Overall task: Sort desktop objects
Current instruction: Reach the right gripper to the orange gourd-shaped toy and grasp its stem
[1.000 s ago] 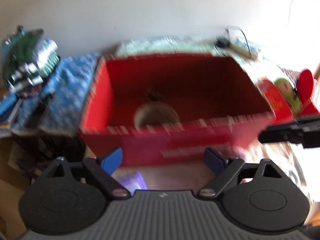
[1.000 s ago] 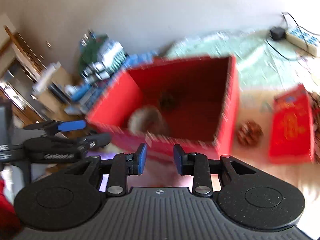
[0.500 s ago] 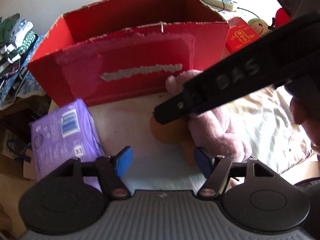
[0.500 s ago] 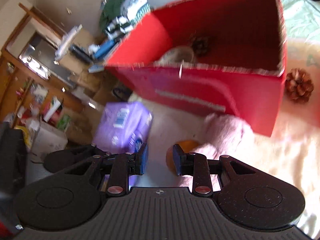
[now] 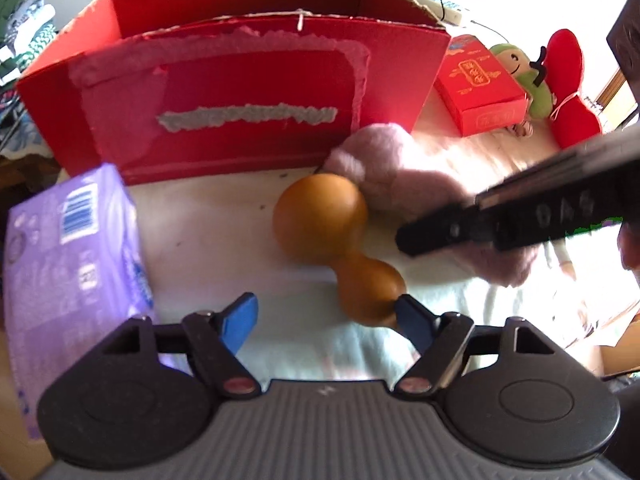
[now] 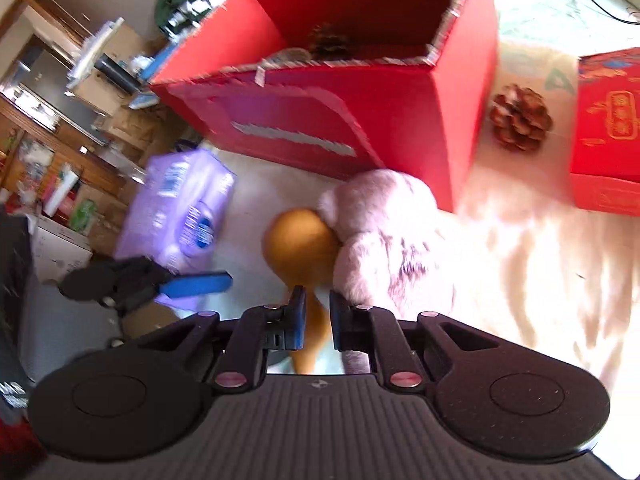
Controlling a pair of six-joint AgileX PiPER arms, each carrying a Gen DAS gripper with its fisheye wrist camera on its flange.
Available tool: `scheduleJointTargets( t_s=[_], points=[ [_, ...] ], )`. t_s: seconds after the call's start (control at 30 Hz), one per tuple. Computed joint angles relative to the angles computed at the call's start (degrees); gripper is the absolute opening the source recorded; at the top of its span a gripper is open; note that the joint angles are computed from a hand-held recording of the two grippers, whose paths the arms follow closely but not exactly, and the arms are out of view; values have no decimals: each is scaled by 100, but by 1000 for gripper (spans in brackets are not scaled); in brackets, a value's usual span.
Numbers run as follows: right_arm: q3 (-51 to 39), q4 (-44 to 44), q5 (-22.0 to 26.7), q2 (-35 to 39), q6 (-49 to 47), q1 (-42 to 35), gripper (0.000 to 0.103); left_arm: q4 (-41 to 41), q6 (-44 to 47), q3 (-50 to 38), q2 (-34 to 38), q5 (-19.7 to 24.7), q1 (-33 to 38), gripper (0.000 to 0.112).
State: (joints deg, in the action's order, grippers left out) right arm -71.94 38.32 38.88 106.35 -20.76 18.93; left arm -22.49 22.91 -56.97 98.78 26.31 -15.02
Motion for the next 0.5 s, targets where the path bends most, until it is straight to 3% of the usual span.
scheduleJointTargets(
  t_s=[0.17, 0.3, 0.4, 0.5],
  points=[
    [63, 621, -202, 206, -554, 85, 12, -1345, 1195, -95, 280, -17, 213, 68],
    [-13, 1715, 110, 546, -1236, -127, 12, -1274, 1160, -200, 513, -108, 121, 66],
    [-197, 2019, 287, 807, -1406, -123, 11, -1151, 1074, -216, 585, -266, 19, 67],
    [-344, 2152, 284, 955, -1459, -59, 11, -395, 401, -215, 610, -542, -179, 66]
  ],
)
